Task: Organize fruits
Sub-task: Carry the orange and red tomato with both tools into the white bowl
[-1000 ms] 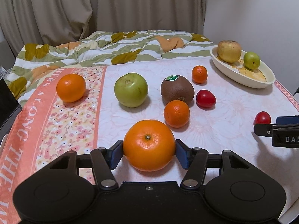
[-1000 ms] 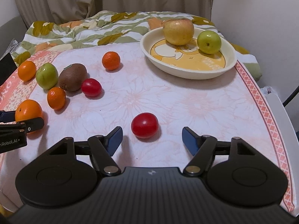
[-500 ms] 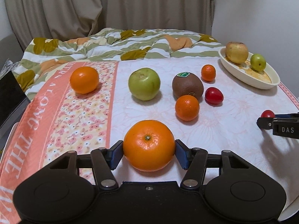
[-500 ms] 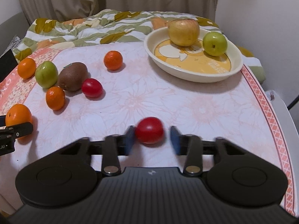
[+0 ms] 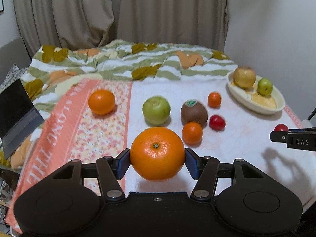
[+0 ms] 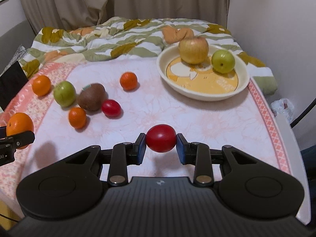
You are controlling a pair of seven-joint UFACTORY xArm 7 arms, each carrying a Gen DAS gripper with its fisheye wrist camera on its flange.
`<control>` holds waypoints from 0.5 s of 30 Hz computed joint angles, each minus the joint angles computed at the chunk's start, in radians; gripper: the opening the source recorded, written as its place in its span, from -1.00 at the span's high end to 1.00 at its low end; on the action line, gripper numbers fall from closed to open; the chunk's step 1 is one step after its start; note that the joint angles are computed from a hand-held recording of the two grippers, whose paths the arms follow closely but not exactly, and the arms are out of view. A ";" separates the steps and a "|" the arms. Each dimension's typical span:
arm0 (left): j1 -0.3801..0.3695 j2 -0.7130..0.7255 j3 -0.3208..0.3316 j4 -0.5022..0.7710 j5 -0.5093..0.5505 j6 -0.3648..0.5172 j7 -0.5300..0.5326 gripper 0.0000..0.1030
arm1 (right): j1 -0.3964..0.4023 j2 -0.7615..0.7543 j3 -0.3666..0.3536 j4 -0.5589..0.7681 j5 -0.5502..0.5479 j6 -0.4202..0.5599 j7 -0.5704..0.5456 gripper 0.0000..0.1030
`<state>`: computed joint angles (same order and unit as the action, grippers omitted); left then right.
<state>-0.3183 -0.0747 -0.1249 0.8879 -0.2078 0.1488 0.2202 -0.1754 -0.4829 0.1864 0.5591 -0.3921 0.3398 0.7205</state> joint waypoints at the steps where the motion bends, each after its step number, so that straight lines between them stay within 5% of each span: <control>1: -0.004 -0.011 0.002 0.001 -0.011 0.004 0.010 -0.21 | 0.010 -0.016 -0.006 0.005 0.009 0.019 -0.009 0.07; 8: -0.028 -0.062 0.003 0.037 -0.029 0.046 0.027 -0.21 | 0.057 -0.118 -0.059 0.036 0.082 0.132 -0.087 0.07; 15: -0.017 -0.045 -0.050 0.107 0.098 0.053 -0.116 -0.21 | 0.055 -0.155 -0.139 0.048 0.142 0.136 -0.228 0.07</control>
